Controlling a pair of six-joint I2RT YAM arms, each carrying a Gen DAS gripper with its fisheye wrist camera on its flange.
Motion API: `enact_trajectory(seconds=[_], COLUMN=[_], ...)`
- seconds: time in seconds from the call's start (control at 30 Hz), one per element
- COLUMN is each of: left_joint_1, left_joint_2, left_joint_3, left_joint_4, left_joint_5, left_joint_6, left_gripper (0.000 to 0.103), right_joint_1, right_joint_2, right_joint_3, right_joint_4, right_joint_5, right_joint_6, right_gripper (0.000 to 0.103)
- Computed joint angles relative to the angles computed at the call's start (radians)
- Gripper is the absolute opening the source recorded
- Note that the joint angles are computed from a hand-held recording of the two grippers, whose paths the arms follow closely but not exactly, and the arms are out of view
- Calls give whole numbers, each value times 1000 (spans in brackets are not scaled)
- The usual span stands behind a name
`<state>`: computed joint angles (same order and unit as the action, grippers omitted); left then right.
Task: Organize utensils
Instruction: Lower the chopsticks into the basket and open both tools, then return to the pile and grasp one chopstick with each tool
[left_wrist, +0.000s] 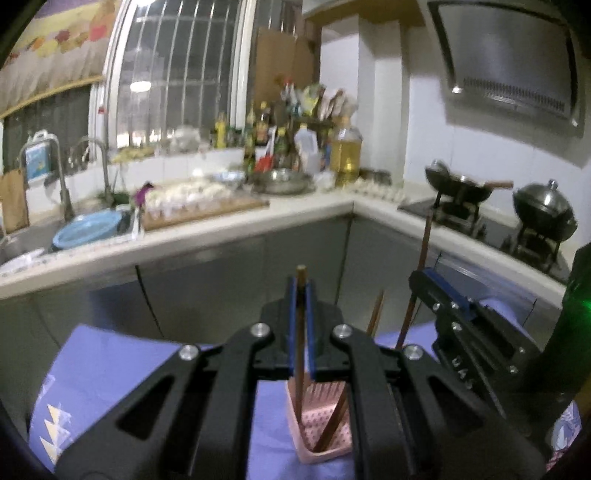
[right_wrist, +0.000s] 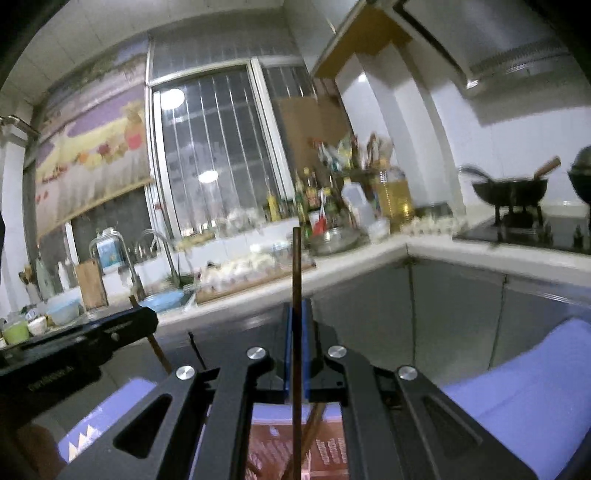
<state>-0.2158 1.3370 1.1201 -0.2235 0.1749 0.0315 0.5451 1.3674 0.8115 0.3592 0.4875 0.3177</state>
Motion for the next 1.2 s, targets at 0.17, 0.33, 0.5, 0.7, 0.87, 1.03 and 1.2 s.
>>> enact_trajectory(seconds=[0.17,0.33,0.5,0.7,0.87,1.03,1.2], left_joint_1=[-27,-59,-3,181,405,405,276], left_joint_2=[24,12,-145,-422,-598,-660,-685], left_joint_3=[-61,-44,-83,-151,-285,-493,-672], left_joint_4=[32,-55,-96,-209,-402,-552,-540], left_joint_5=[-57,-151,-92,111,357,382,286], left_joint_6=[16,14,0,-24,121,296,254], left_gripper=[5,61,63,67,67,67,67], right_joint_1=[9,53,140,366,669,848,845], right_joint_2=[19,-10,-139,-398,-585,-397,-218], right_joint_3=[-6,-7,-49,-125,-271,-374,-404], right_joint_4=[-72,-162,-212,-322,-582,-761,-599], right_joint_5=[-49,-41,40,232,393,272,104], right_joint_6=[51,101,85,91,351,815,855], right_gripper=[5,8,38,40,39,24,24])
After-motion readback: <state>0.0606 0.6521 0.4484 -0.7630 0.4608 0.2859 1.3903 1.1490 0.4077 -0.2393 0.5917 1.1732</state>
